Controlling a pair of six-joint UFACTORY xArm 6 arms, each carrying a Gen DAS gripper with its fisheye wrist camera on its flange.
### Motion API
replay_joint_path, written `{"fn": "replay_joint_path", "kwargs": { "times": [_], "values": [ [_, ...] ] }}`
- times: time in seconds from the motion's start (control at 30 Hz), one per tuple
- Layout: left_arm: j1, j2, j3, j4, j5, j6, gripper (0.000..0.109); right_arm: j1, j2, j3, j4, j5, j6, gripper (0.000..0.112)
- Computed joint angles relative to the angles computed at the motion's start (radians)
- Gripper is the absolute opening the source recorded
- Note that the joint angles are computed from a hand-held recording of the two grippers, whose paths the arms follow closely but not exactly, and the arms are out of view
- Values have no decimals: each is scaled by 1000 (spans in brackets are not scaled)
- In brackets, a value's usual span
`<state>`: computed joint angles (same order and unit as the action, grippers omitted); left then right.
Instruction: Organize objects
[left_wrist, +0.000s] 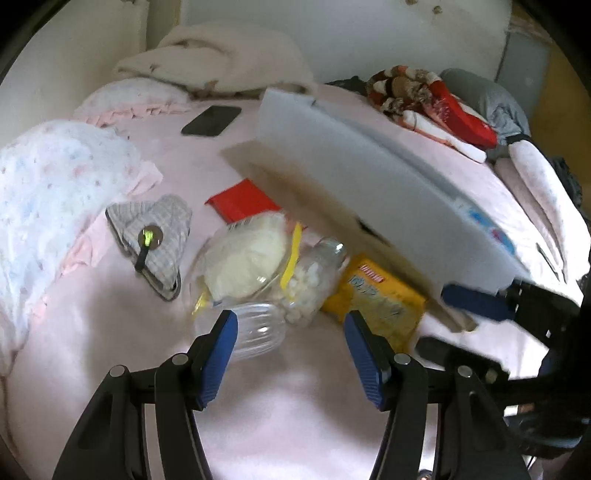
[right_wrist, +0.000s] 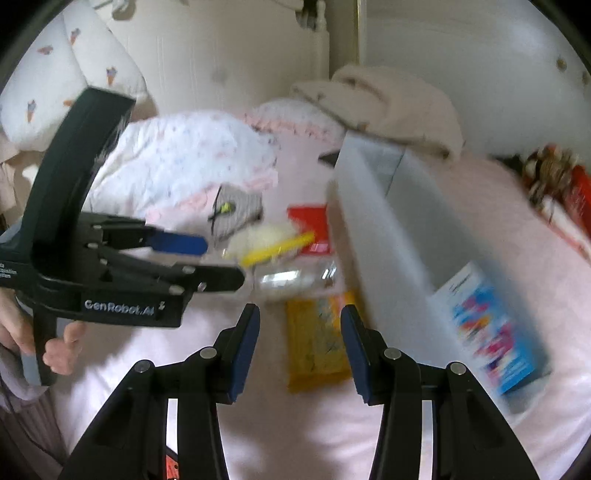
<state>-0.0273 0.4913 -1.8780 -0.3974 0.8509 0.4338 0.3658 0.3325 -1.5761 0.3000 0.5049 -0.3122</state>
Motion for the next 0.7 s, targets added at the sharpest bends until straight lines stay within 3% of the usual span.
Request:
{"fn": "replay_joint_path", "kwargs": {
  "times": [0.07,0.13,0.2,0.27,0.37,0.57,0.63,0.7],
  "values": [
    [3,8,6,5,3,-35,58,5,20,12,-13,-8,14,46],
    [3,-7,47,-31,-42,-11,58,5,50,24,-153,-39,137,46],
    [-5,-18,80,-24,-90,13,57,1,59,72,-223,-142,195,47],
    [-16,-33,121,-6,-148,30,57,6,54,109,-202,-208,159,59],
    [-26,-57,166,-3,-190,19,58,14,65,90,-316,-182,221,70],
    [-24,-87,185,-11,-160,-17,58,24,82,68,-595,-146,383,78],
    [-26,-90,189,34,-174,-51,58,22,76,74,-596,-147,381,78],
    [-20,-89,182,37,-167,-69,58,15,60,96,-494,-165,303,78]
  ]
}}
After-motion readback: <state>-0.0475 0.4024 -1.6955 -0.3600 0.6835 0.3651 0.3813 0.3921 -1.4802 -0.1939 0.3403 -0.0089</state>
